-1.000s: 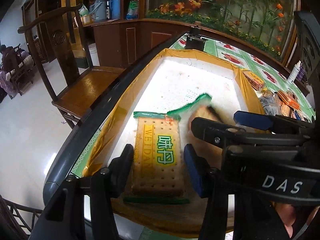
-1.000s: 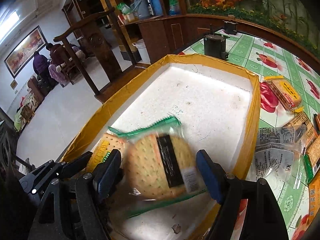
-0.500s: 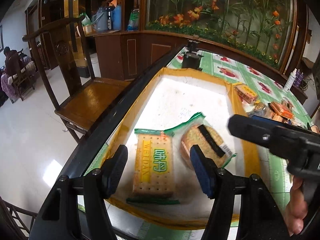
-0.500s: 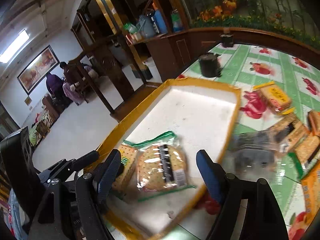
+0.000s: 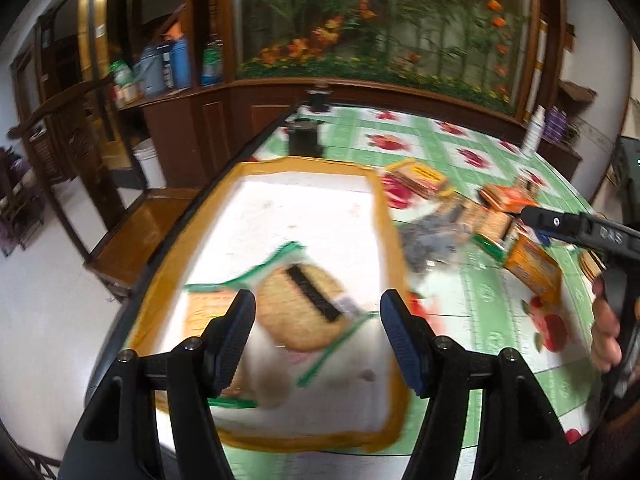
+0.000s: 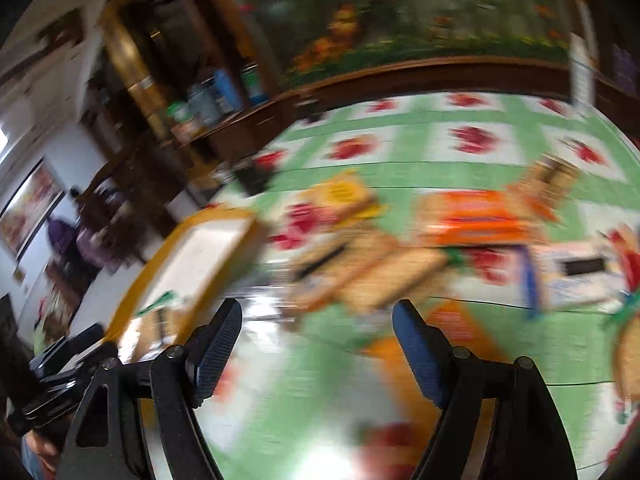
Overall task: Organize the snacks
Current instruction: 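Return both tools to the snack pile on the tablecloth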
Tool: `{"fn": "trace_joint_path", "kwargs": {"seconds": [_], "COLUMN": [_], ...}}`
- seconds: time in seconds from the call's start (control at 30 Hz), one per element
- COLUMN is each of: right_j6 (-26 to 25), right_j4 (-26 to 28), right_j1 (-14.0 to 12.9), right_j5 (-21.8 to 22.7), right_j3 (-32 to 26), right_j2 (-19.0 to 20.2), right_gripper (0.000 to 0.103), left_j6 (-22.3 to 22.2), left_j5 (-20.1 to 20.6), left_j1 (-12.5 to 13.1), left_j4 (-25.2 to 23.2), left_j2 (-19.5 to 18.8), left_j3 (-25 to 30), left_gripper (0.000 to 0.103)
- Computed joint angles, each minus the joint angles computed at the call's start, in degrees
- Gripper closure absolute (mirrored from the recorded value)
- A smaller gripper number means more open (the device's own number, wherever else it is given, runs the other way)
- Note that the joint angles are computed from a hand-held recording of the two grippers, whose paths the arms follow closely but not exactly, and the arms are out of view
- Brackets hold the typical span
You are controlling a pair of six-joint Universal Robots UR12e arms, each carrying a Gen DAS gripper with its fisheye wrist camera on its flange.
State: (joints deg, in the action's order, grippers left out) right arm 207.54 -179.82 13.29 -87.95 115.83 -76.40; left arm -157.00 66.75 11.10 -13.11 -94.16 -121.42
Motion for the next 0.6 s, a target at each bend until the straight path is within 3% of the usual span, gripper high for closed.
{"fn": "trace_joint_path", "kwargs": {"seconds": [0.1,0.23,0.33,0.47,0.53,0.6], "right_j6": [1.67,2.67,2.31,-1.25,-6.24,-10.02], "right_j4": [4.18,5.11,8.32,10.65,14.26,16.70], "right_j1": [-2.32,-5.22,-5.66,-5.08,-3.25,-1.22], "right_j5": [-1.60,3.10,4.20,5.82,2.57,-2.75], "right_j3": [1.83,3.70,3.27,2.57,1.19,-0.03], "right_j2": [-1.63,-2.89,-2.89,-2.30,-1.92,-1.24], "right_gripper": [0.015,0.015,0.015,0.015,0.015,0.015], "left_j6": [1.44,3.03,4.77,8.06,9.49,11.16], "left_j5": [-0.49,-1.47,-2.53,-3.63,-4.73,-3.78], "left_j1": [-1.53,-3.39,-4.25,-5.25,-5.43,-6.19], "left_j4": [-1.11,-2.08,-4.04,-7.75,-9.83,-11.43], "left_j2": [0.07,0.37,0.46,0.15,-0.36,-1.17], "left_j3": [0.26,0.15,0.45,1.53,2.56,4.22], "left_gripper": [0.039,0.039,0.039,0.035,0.024,0.023]}}
